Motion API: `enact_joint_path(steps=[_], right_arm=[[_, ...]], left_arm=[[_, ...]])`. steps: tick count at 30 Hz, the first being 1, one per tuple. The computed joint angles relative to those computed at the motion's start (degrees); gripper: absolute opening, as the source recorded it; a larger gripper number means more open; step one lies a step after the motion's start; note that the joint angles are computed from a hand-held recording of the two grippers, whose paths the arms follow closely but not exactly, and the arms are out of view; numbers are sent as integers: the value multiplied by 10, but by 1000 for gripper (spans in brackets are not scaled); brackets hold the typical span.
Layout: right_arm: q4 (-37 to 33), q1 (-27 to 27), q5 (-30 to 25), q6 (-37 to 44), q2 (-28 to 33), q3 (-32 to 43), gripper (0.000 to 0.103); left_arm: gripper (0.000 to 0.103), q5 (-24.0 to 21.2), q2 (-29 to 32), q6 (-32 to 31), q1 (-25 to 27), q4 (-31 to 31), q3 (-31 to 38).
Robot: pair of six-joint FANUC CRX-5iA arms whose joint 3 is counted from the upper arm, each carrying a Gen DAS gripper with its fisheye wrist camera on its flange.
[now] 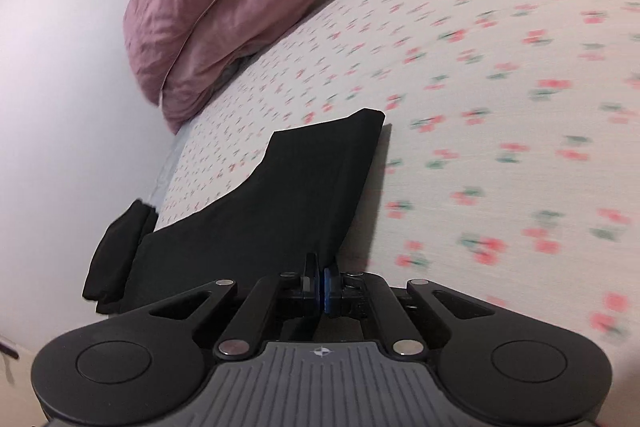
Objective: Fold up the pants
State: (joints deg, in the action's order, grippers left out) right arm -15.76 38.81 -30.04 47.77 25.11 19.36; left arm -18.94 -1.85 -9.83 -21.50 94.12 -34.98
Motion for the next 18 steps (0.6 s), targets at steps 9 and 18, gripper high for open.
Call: enact_joint_path(steps=[9,18], right_arm=[[162,26,74,-166,-88,-142,1],[179,47,111,-142,-55,-73,2]], left_arm=[[1,-93,17,66,9,-29,19],[1,-98,-16,31,31,85,-2]])
